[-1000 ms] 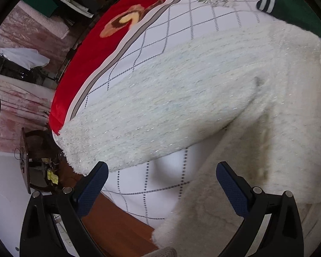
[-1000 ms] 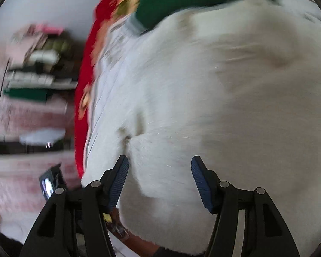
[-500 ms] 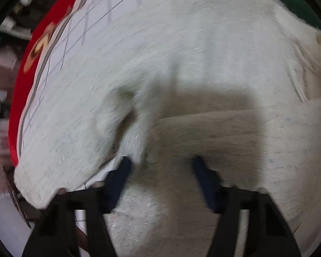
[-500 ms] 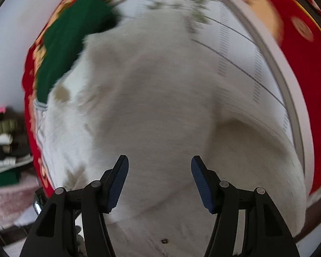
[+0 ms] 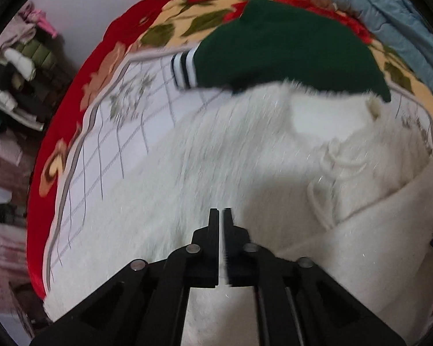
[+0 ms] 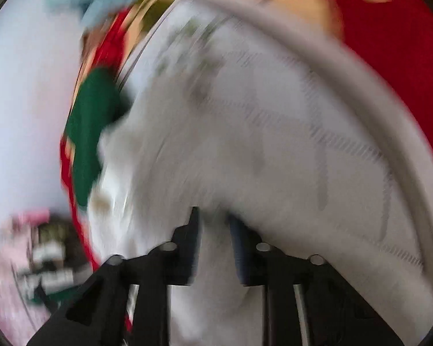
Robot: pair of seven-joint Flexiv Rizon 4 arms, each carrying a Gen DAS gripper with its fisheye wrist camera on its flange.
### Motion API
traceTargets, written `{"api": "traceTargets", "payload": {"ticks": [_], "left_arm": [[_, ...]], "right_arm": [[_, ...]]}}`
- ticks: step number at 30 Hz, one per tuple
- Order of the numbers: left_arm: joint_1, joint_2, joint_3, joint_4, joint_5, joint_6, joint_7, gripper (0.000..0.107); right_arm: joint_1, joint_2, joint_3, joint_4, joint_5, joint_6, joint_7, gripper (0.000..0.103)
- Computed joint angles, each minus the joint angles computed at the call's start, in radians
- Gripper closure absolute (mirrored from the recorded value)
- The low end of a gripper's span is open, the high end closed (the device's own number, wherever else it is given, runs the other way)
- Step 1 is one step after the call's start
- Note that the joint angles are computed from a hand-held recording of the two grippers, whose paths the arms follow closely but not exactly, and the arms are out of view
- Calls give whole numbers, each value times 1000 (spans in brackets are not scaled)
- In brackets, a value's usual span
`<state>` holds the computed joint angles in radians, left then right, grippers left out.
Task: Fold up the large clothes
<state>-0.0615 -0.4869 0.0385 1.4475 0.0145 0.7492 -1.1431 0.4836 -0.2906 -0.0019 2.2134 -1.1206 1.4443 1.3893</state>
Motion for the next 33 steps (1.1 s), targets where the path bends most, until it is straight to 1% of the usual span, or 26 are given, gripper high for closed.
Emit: {"api": "traceTargets", "payload": {"ticks": [1, 3, 4, 5, 6, 7, 8, 9, 10, 11, 12, 13, 14, 16, 18, 20, 21, 22, 23, 24, 25, 26, 27, 30, 31, 33], "left_arm": [[-3, 4, -6, 1, -7, 7, -2, 100], [9, 5, -17, 2, -27, 23, 21, 99], [8, 9, -14, 10, -30, 32, 15, 99], [12, 12, -14, 16, -40, 21, 14, 97], [13, 9, -11, 13, -43, -1, 8, 85], [15, 7, -9, 10, -48, -22, 2, 73], [25, 5, -8, 11, -61, -59, 0, 37], [34, 6, -8, 17, -71, -84, 1, 13], [36, 17, -7, 31, -76, -96, -5, 12], [45, 18, -4, 38, -85, -118, -10, 12], [60, 14, -5, 37, -102, -163, -8, 12], [69, 10, -5, 33, -112, -194, -12, 12], [82, 4, -2, 28, -128, -244, -25, 12], [101, 2, 6, 35, -144, -295, -52, 12], [107, -9, 18, 36, -123, -354, -75, 12], [110, -20, 14, 42, -112, -384, -71, 14], [105, -21, 13, 60, -103, -360, -67, 22], [103, -17, 9, 78, -104, -333, -63, 35], [103, -7, -1, 109, -116, -283, -42, 63], [84, 6, 0, 132, -89, -219, -34, 83], [79, 19, -10, 152, -89, -173, -4, 95], [72, 31, -15, 168, -87, -133, 13, 96], [65, 51, -23, 193, -91, -67, 34, 96], [66, 80, -56, 206, -161, 8, 91, 97], [67, 80, -64, 199, -185, 19, 104, 97], [66, 74, -87, 165, -244, 48, 127, 97]], "right_arm": [[5, 20, -3, 31, 10, -37, 55, 82], [-13, 47, 51, 68, 127, -112, 25, 82], [-21, 65, 94, 75, 222, -177, -42, 82], [-28, 74, 130, 67, 312, -228, -123, 82], [-37, 84, 164, 58, 403, -264, -215, 82], [-41, 93, 177, 56, 452, -261, -272, 80], [-45, 101, 191, 55, 500, -249, -327, 76], [-46, 102, 199, 46, 535, -223, -385, 64], [-38, 105, 197, 43, 544, -205, -410, 52], [-28, 100, 198, 31, 560, -196, -437, 50], [-22, 86, 202, 11, 579, -173, -481, 50], [-9, 67, 197, -4, 587, -146, -502, 50], [3, 47, 194, -16, 601, -118, -522, 50], [16, 4, 207, -53, 664, -92, -580, 50], [44, -28, 193, -71, 701, -70, -585, 50], [87, -43, 150, -68, 708, -33, -567, 50], [100, -50, 139, -71, 718, -30, -567, 50], [112, -50, 132, -74, 725, -37, -571, 50], [111, -51, 136, -80, 739, -48, -589, 50], [109, -55, 137, -85, 750, -52, -608, 50], [110, -52, 136, -85, 758, -59, -622, 50], [116, -50, 130, -82, 759, -61, -627, 50], [110, -45, 135, -86, 767, -77, -647, 50], [116, -19, 120, -75, 754, -111, -655, 50], [126, -7, 99, -58, 730, -104, -632, 50], [158, 11, 30, -12, 636, -56, -537, 50]]}}
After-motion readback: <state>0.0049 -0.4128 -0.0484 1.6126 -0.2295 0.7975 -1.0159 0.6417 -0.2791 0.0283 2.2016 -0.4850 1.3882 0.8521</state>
